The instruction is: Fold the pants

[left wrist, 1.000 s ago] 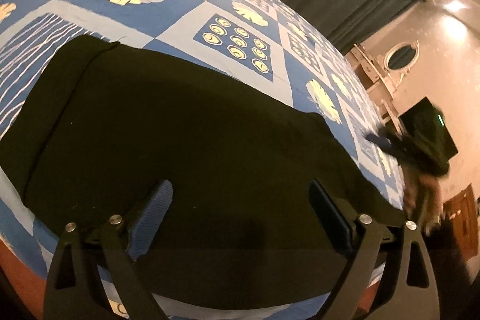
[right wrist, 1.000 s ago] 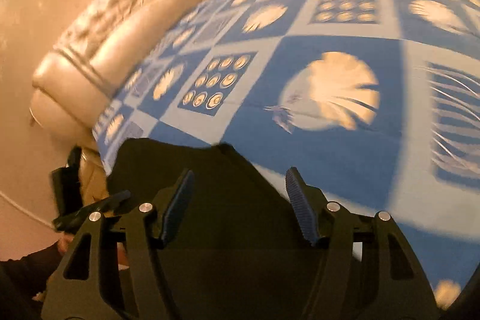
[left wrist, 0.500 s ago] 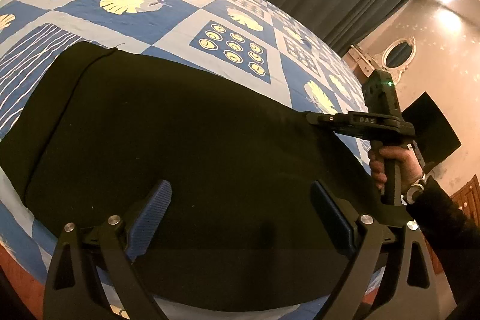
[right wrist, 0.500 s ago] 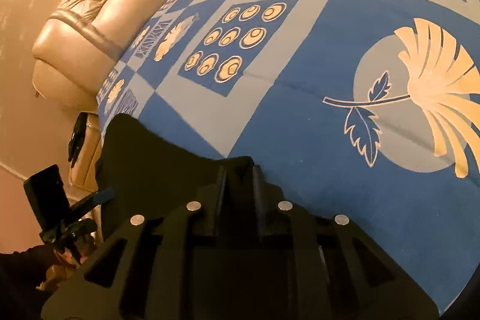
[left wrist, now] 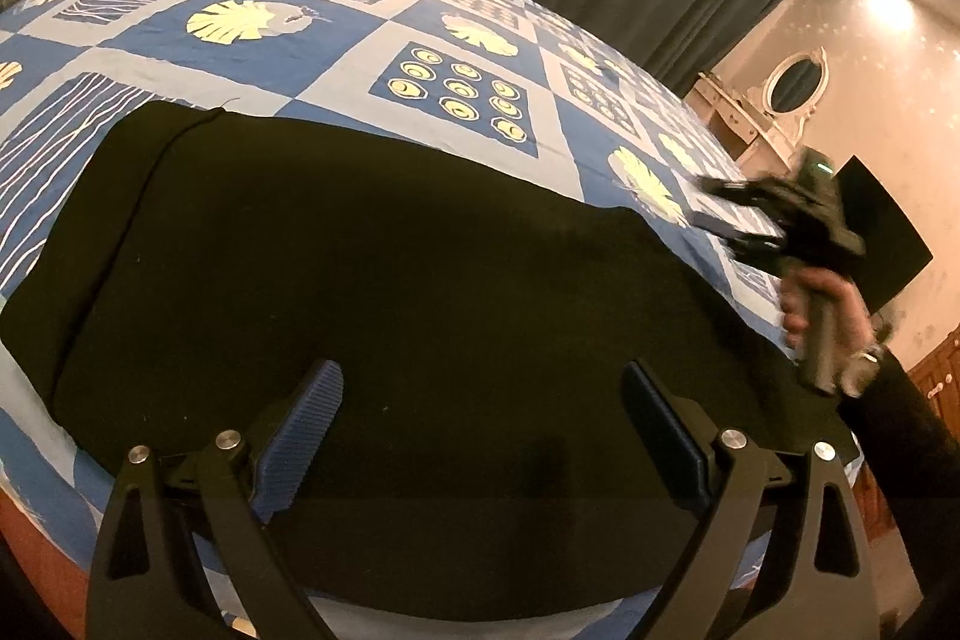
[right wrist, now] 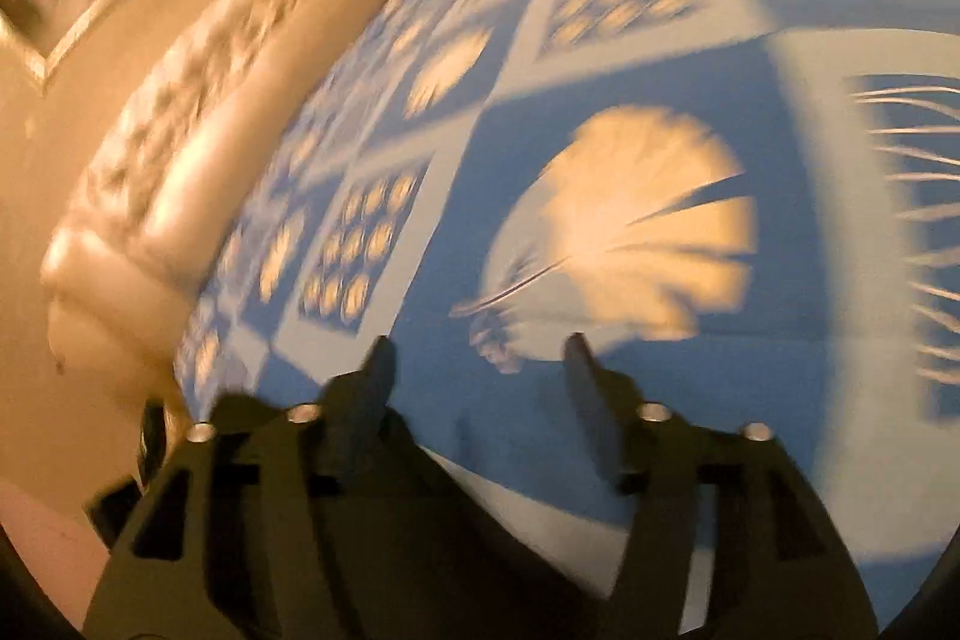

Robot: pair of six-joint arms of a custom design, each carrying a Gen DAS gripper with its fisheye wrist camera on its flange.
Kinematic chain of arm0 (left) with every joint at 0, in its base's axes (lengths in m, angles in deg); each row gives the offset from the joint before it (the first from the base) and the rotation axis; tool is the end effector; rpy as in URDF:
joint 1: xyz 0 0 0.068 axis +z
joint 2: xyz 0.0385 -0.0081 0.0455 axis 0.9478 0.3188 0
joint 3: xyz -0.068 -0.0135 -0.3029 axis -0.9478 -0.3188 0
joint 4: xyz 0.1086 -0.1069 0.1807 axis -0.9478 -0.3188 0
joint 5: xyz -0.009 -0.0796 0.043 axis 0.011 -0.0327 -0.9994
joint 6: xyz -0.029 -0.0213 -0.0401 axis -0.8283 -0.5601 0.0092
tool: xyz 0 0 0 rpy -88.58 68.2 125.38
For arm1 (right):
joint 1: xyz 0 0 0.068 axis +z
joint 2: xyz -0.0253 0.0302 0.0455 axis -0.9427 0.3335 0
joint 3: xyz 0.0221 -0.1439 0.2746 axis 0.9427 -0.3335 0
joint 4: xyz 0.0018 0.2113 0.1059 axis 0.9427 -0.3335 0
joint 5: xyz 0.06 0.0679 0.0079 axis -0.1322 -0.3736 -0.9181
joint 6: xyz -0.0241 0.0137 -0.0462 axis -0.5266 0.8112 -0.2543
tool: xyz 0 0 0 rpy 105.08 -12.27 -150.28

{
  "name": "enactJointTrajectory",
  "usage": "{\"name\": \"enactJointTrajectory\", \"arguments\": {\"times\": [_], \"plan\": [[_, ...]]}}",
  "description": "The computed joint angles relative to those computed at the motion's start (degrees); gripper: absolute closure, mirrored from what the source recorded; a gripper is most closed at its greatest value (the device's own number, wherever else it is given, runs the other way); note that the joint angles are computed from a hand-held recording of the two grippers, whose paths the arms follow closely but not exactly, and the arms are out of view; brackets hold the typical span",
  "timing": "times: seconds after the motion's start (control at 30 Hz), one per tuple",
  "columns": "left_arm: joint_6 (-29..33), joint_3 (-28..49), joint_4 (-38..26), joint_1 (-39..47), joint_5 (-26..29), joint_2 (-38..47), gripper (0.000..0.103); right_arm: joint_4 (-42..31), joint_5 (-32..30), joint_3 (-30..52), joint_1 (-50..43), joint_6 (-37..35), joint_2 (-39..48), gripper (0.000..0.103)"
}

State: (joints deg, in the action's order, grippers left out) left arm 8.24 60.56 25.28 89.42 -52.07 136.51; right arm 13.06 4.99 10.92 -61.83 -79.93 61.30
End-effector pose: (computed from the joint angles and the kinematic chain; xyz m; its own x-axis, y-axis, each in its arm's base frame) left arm 0.0962 0.0172 0.1710 -0.6763 -0.4789 -0.5597 -0.2348 0.8603 -0.4524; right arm 0.4478 0.0939 0.1852 -0.8941 -0.0814 -0.4405 -0.3815 0.6537 0.6536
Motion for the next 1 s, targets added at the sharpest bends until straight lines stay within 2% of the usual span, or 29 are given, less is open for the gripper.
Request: {"name": "enactJointTrajectory", "arguments": {"times": [0.07,0.2,0.27,0.37,0.43,0.57,0.67,0.8,0.87,0.9,0.97,1.0], "plan": [[-0.23,0.21,-0.13,-0.46,-0.49,0.22,0.01,-1.16,-2.02,-4.99,-6.11,-1.44,-4.99,0.028],[-0.97,1.04,-0.78,-2.61,-2.62,0.95,0.01,-7.88,-2.67,-11.4,-20.49,-11.86,-13.11,0.022],[-0.89,1.44,-1.5,-2.0,-2.06,1.06,0.01,-13.59,-3.7,-11.79,-32.13,-18.17,-15.06,0.022],[-1.03,2.41,-3.26,0.99,0.08,0.38,0.01,-21.14,-4.86,-8.06,-46.24,-24.3,-13.42,0.022],[-2.75,3.63,-4.95,0.66,-2.44,-0.87,0.01,-24.45,-3.97,-3.15,-55.39,-25.73,-10.12,0.022],[-2.89,6.81,-8.95,0.72,-7.03,-1.5,0.01,-29.41,-4.08,6.16,-66.22,-25.25,-1.69,0.022],[-2.53,8.09,-10.56,2.03,-8.07,-0.56,0.01,-34.87,-6.3,13.24,-70.17,-25.33,5.3,0.022],[-4.08,8.54,-12.23,3.07,-7.72,2.57,0.01,-36.09,-6.58,16.4,-70.2,-26.01,9.31,0.022],[-4.13,8.4,-12.86,3.21,-7.34,1.99,0.01,-44.1,-7.39,21.65,-70.27,-30.54,13.6,0.022],[-3.8,8.67,-13.62,2.79,-8.15,1.66,0.01,-45.48,-7.39,22.81,-69.99,-31.09,14.82,0.022],[-3.26,8.89,-14.66,2.9,-9.18,0.73,0.01,-43.84,-8.89,20.28,-70.09,-30.96,14.29,0.022],[-2.77,8.89,-15.03,3.95,-8.82,0.39,0.01,-45.75,-9.82,21.43,-70.24,-31.53,15.36,0.022]]}}
